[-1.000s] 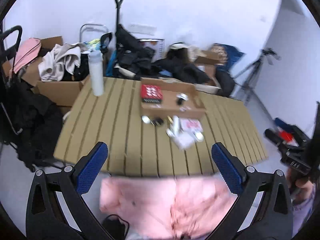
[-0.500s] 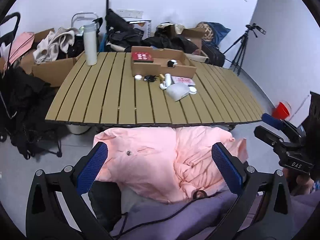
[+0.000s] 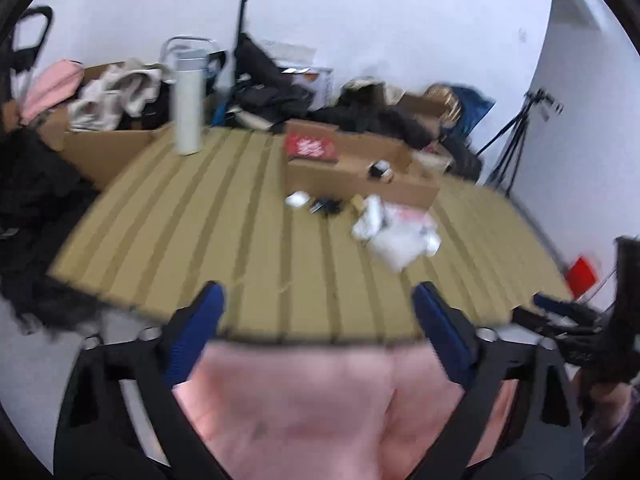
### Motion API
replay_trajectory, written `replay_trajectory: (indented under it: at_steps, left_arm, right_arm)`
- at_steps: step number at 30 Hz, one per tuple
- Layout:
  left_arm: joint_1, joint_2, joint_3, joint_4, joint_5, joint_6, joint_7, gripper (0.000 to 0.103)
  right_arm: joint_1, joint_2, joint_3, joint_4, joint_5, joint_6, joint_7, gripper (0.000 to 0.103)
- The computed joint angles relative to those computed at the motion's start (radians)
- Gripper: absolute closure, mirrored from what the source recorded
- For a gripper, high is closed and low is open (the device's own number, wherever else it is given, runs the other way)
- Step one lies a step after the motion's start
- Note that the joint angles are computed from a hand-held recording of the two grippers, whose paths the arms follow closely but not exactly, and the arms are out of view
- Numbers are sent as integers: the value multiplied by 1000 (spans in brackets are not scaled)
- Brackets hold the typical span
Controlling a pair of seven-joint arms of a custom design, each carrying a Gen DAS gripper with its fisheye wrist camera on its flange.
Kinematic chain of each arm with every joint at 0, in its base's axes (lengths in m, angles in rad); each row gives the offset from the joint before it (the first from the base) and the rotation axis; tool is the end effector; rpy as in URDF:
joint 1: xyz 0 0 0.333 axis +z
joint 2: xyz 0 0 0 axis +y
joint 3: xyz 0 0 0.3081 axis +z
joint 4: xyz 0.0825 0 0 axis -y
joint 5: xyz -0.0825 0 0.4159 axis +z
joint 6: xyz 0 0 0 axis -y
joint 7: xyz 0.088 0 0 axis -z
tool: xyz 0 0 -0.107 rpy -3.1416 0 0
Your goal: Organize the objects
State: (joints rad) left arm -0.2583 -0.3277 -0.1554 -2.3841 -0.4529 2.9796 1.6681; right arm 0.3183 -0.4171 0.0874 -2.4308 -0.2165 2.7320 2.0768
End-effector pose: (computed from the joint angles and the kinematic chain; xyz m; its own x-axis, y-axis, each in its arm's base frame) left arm 0.4870 -0.1866 0.5289 -0.2372 -0.9336 0.2686 -0.6504 -0.0528 -0.7578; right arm 0.4536 0.2069 0.5198 0.1118 -0.9881 -0.1058 -0.7493 -0.0139 -0.6620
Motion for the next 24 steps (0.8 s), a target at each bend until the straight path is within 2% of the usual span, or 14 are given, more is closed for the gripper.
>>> replay_trajectory:
  at_steps: [1,2,5,8,11,15,16,17,19,20,21,22,24]
  left_arm:
    - [-41,68,29,50,-44,19,36,19]
    - [-58,143,37,112,-77,22,64,27]
    - [-15,368,-4,322,-3,-28,20,48]
    - [8,559,-25,537,89,-142,-19,61]
    - [42,701,-65,717,88,-270,4,67]
    - [49,776,-86,810,100,-348,8,71]
    - [48,786,-90,820,101,-356,12,75]
    - [49,799,-95,837,101,-372,20,84]
    - [37,836,-90,886,160,-410,-25,97]
    - [23,834,-76,882,145,-396,-20,97]
    - [28,838,-80,888,139,-402,-24,97]
    - [32,840,-84,890,131,-405,-29,97]
    - [34,837,-83,887,127,-404,-41,97]
  right_arm:
    - [-21,35,4,21,-19,13,11,32]
    - [-38,81,0,50,-33,21,12,35]
    - [-47,219,-43,154,3,8,-48,42]
    - [-64,333,-63,244,39,15,-109,45]
    - [-85,439,-64,336,78,15,-166,47]
    - [-110,549,-53,443,117,12,-236,48]
    - [-116,566,-47,458,129,16,-252,48]
    - [-121,587,-43,478,138,20,-264,49]
    - [-125,626,-40,515,139,20,-269,51]
    - [-126,642,-39,530,139,21,-270,53]
    - [-137,652,-25,535,166,41,-296,55]
    - [-134,661,-26,541,159,47,-297,60]
    - [-124,671,-34,550,132,56,-281,63]
